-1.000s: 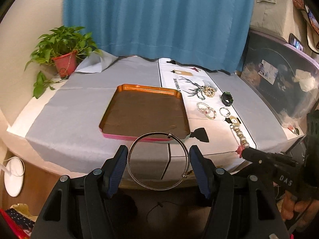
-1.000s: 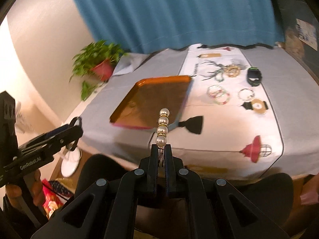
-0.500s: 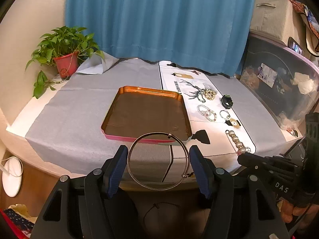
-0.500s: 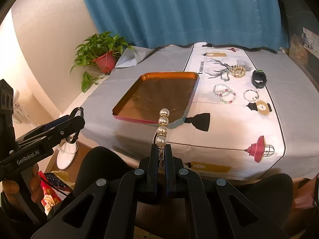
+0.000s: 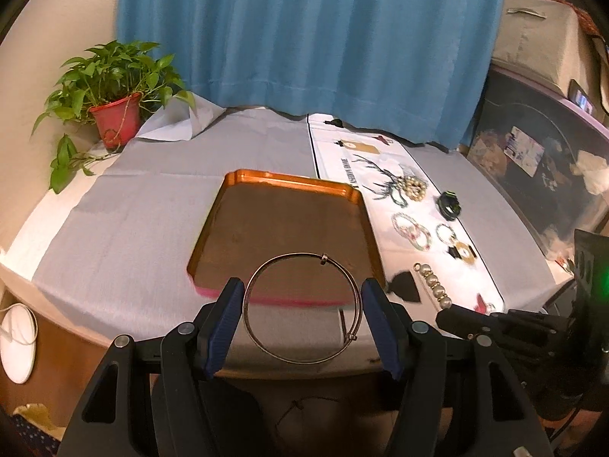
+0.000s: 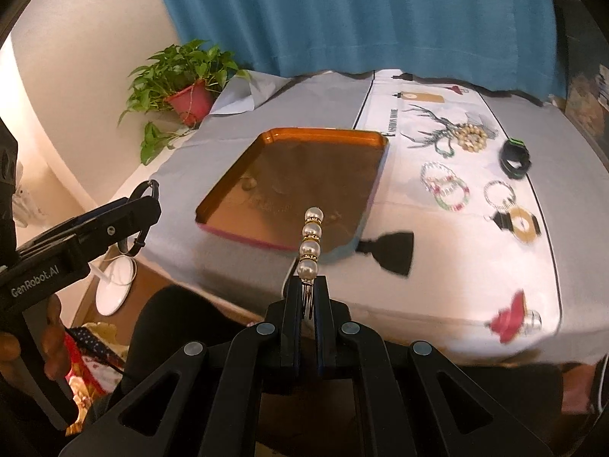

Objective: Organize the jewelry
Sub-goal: 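Carry the bangle with the left tool and pin with the right into the orange tray, release, then withdraw both open tools from the orange tray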

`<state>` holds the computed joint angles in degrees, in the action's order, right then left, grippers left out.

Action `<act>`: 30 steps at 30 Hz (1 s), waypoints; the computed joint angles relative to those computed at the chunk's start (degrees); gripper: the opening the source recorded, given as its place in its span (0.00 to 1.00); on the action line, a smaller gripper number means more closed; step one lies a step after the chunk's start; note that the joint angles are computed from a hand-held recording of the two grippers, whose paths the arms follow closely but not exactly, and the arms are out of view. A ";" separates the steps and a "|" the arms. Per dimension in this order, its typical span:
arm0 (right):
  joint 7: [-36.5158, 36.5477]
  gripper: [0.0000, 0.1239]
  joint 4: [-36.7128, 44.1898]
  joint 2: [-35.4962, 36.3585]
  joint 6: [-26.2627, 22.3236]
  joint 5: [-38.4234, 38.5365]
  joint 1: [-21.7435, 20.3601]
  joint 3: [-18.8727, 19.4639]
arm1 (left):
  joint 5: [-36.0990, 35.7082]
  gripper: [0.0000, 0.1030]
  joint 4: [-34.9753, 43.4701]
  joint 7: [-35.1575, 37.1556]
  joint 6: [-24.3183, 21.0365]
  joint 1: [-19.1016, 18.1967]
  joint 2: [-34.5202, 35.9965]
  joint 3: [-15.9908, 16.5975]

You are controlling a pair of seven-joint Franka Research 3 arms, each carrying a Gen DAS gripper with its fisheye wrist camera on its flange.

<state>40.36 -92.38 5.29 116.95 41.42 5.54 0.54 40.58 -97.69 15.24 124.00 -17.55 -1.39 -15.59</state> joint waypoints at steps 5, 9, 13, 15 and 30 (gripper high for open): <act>3.31 0.05 7.19 6.48 1.29 -2.46 1.86 1.75 | -1.37 0.58 1.67 2.99 2.47 1.53 3.16 1.85; 6.29 0.05 14.96 13.20 1.50 -5.66 3.08 3.07 | -3.29 0.58 3.13 5.57 4.41 2.89 6.02 3.49; 9.48 0.05 22.67 19.60 0.89 -9.01 3.97 4.09 | -4.41 0.58 4.73 7.47 5.02 3.87 8.83 4.90; 11.39 0.05 27.07 23.02 -0.03 -10.84 4.66 4.56 | -5.37 0.58 5.32 8.60 5.62 4.38 10.08 5.46; 18.20 0.46 32.81 27.27 -2.80 -16.40 4.51 5.89 | -5.52 0.98 5.39 7.47 -0.65 3.72 10.37 6.70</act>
